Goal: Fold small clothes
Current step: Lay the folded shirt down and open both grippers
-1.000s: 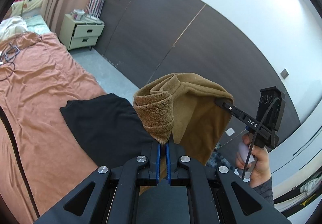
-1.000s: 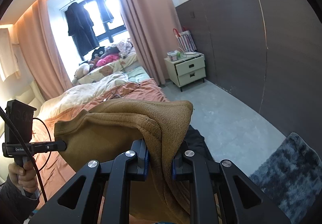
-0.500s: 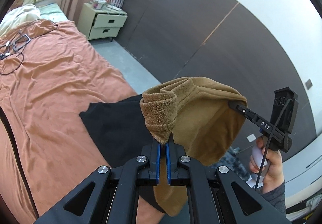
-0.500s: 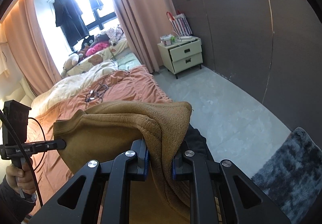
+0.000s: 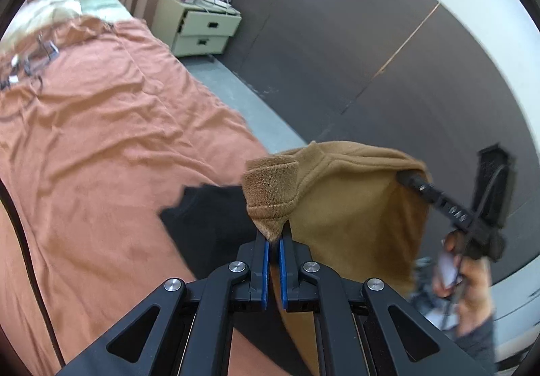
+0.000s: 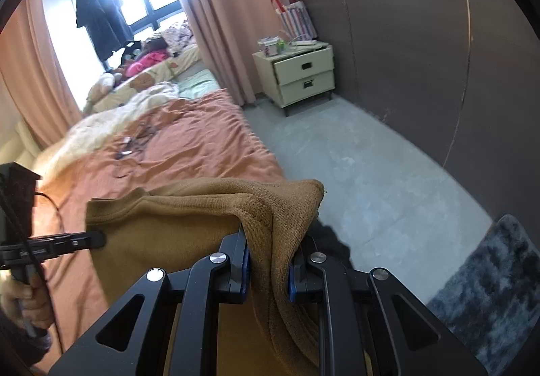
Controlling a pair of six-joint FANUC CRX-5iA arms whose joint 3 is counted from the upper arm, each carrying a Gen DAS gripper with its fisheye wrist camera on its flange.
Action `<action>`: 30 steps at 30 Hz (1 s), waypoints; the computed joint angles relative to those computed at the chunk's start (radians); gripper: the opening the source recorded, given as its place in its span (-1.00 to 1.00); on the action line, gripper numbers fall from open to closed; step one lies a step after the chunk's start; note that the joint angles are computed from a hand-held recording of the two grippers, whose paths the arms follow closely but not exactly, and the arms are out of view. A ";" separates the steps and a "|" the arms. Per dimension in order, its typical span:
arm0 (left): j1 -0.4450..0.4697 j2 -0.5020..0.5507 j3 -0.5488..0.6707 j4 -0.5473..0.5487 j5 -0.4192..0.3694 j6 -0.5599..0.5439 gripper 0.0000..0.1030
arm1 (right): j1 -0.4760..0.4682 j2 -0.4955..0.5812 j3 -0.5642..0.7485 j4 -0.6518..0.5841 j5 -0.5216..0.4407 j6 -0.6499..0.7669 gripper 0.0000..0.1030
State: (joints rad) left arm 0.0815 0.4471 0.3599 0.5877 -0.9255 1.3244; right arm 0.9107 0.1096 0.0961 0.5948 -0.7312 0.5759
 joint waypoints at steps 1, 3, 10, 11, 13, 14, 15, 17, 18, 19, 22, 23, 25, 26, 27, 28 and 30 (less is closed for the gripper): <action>-0.004 0.014 0.023 -0.040 -0.005 0.030 -0.65 | 0.000 0.031 0.027 0.013 -0.034 -0.010 -0.28; -0.015 0.053 0.089 -0.191 -0.044 0.175 -0.44 | -0.002 0.110 0.123 -0.038 -0.152 0.028 0.14; 0.007 0.070 0.027 -0.150 -0.041 0.175 -0.29 | -0.005 0.092 0.112 -0.070 -0.236 0.036 0.14; 0.008 0.069 0.019 -0.148 -0.037 0.170 -0.29 | -0.001 0.078 0.095 -0.065 -0.248 0.040 0.14; 0.008 0.067 0.009 -0.143 -0.040 0.166 -0.28 | -0.002 0.044 0.061 -0.079 -0.259 0.048 0.13; 0.007 0.068 0.008 -0.143 -0.047 0.163 -0.28 | 0.005 0.029 0.042 -0.081 -0.262 0.044 0.08; 0.005 0.067 0.008 -0.144 -0.051 0.160 -0.27 | 0.009 0.006 0.020 -0.084 -0.264 0.047 -0.10; 0.001 0.061 -0.005 -0.140 -0.048 0.149 -0.21 | 0.025 -0.024 -0.022 -0.081 -0.260 0.039 -0.37; -0.001 0.057 -0.013 -0.138 -0.044 0.142 -0.14 | 0.027 -0.036 -0.036 -0.085 -0.255 0.044 -0.50; -0.002 0.057 -0.014 -0.138 -0.042 0.139 -0.08 | 0.031 -0.054 -0.054 -0.091 -0.252 0.056 -0.59; -0.009 0.052 -0.022 -0.136 -0.040 0.134 -0.05 | 0.043 -0.093 -0.101 -0.106 -0.258 0.094 -0.70; -0.012 0.052 -0.022 -0.141 -0.043 0.136 -0.05 | 0.046 -0.095 -0.109 -0.106 -0.258 0.099 -0.70; -0.019 0.057 -0.010 -0.165 -0.055 0.158 -0.04 | 0.042 -0.096 -0.122 -0.108 -0.270 0.104 -0.74; -0.022 0.058 -0.006 -0.176 -0.062 0.169 -0.04 | 0.041 -0.093 -0.129 -0.095 -0.281 0.082 -0.77; -0.026 0.060 0.000 -0.192 -0.071 0.184 -0.04 | 0.035 -0.085 -0.130 -0.085 -0.287 0.057 -0.86; -0.029 0.058 -0.002 -0.202 -0.075 0.194 -0.04 | 0.029 -0.084 -0.138 -0.079 -0.286 0.029 -0.93; -0.034 0.043 -0.033 -0.189 -0.063 0.196 -0.04 | 0.032 -0.084 -0.165 -0.013 -0.295 -0.038 -0.93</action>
